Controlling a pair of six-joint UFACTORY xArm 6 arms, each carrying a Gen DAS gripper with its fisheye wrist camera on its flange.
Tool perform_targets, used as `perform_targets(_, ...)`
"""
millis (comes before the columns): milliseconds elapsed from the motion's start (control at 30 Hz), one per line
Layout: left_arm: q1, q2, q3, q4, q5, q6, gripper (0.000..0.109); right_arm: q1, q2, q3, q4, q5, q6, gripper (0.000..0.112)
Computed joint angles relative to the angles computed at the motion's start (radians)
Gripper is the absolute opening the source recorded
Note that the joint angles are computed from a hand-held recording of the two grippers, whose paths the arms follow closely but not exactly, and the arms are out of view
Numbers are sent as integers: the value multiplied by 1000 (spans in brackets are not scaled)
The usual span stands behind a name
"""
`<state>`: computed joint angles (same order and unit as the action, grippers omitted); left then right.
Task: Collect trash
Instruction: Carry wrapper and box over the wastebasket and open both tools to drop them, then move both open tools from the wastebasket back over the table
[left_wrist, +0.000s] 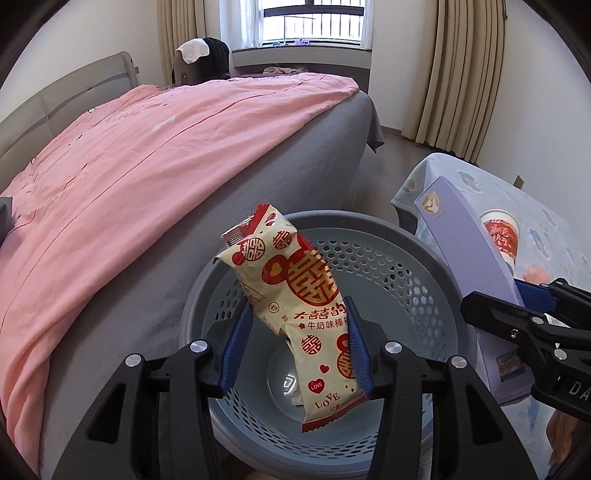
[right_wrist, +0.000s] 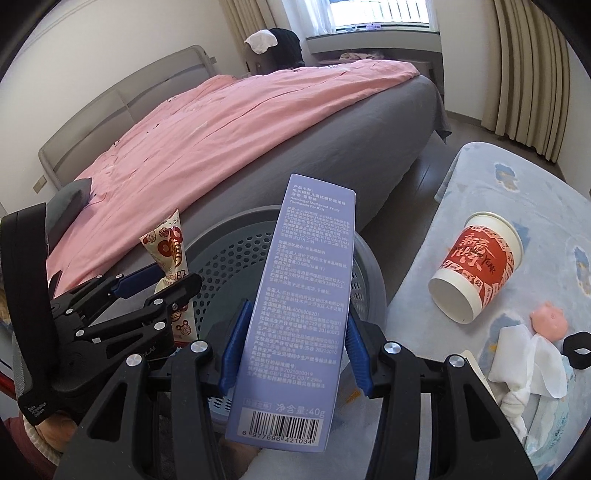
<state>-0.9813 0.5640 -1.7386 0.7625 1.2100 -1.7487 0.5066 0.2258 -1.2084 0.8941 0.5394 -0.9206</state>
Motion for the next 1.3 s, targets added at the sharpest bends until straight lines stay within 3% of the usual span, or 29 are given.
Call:
perform_targets(67, 5, -5, 8, -1, 4, -3, 50, -4, 4, -5, 6, 6, -10, 49)
perform_targets(167, 4, -7, 9, -5, 17, -12, 53, -6, -5, 6, 46, -9, -44, 61)
perform_targets(233, 2, -8, 11, -6, 25, -20, 60, -5, -10, 11, 46, -23, -45, 61)
perform_targets(667, -7, -10, 8, -5, 74, -59, 69, 12, -7, 28, 14, -81, -27, 61)
perform_targets(1300, -33, 20, -53, 32, 153, -59, 71, 23, -14, 59, -20, -168, 19, 64)
